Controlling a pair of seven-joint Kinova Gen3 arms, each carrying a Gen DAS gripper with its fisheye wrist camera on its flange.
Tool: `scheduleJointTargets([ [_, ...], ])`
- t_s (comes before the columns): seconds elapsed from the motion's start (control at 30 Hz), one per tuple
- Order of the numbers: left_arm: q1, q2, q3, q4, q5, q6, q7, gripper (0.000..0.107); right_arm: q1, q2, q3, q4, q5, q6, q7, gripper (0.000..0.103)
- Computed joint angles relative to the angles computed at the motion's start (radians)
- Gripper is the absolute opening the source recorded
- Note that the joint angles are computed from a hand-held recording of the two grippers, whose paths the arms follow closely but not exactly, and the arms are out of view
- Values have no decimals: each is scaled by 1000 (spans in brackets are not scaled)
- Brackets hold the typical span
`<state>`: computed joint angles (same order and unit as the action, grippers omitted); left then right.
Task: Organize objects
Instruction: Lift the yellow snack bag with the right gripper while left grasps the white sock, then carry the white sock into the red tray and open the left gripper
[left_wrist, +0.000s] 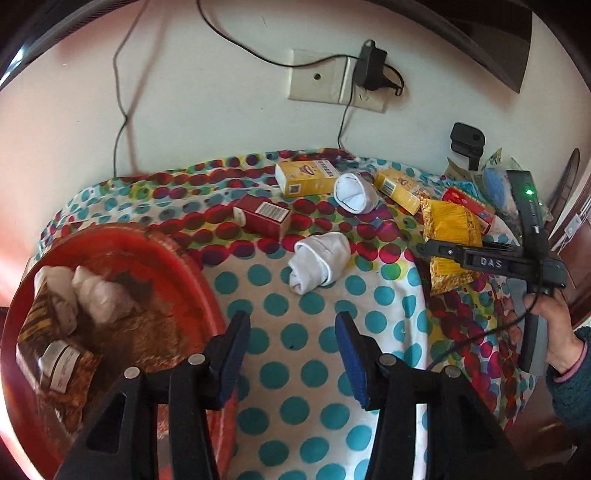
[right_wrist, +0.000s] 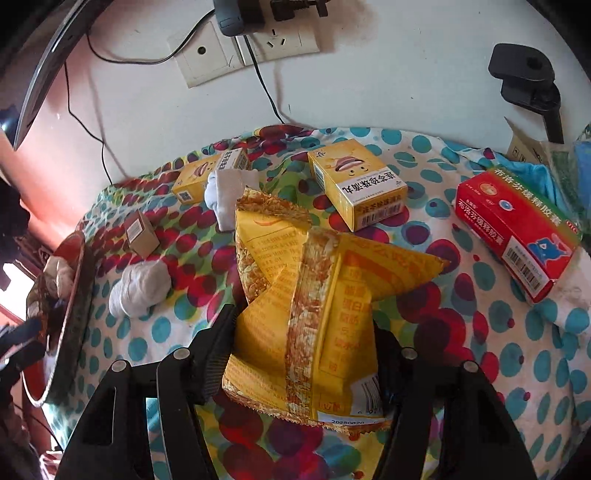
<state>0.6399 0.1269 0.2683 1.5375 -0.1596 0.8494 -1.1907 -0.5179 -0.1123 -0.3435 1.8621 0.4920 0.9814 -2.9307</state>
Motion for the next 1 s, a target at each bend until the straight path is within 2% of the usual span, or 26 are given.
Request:
scheduleJointTargets([
  [0.13,65,135,-7,-150,-73,99,13,49,-3,-48,-10,44,-22,-19,36,60],
  [0.3,152,236,-57,-251,-144,137,11,49,14,-78,-46,84,-12,-45,42,60],
  [0.47,167,317,-88,-347,-120,198,-2,49,38,-103,-85,129,29,-94,-11,60],
  [0.57,167,330,-101,-351,-103,181,-1,51,53,-101,-136,152,93,-97,-80,61],
  [0.63,175,336,-111,-354,-106,176,6,51,47,-88,-181,157,155,-66,-144,61],
  [0.77,195,345,-125,-354,-125,167,25,52,6,-80,-157,153,173,-56,-153,61],
  [1.0,206,333,-147,-298,-147,83,131,52,-37,-55,-139,134,191,-9,-155,63],
])
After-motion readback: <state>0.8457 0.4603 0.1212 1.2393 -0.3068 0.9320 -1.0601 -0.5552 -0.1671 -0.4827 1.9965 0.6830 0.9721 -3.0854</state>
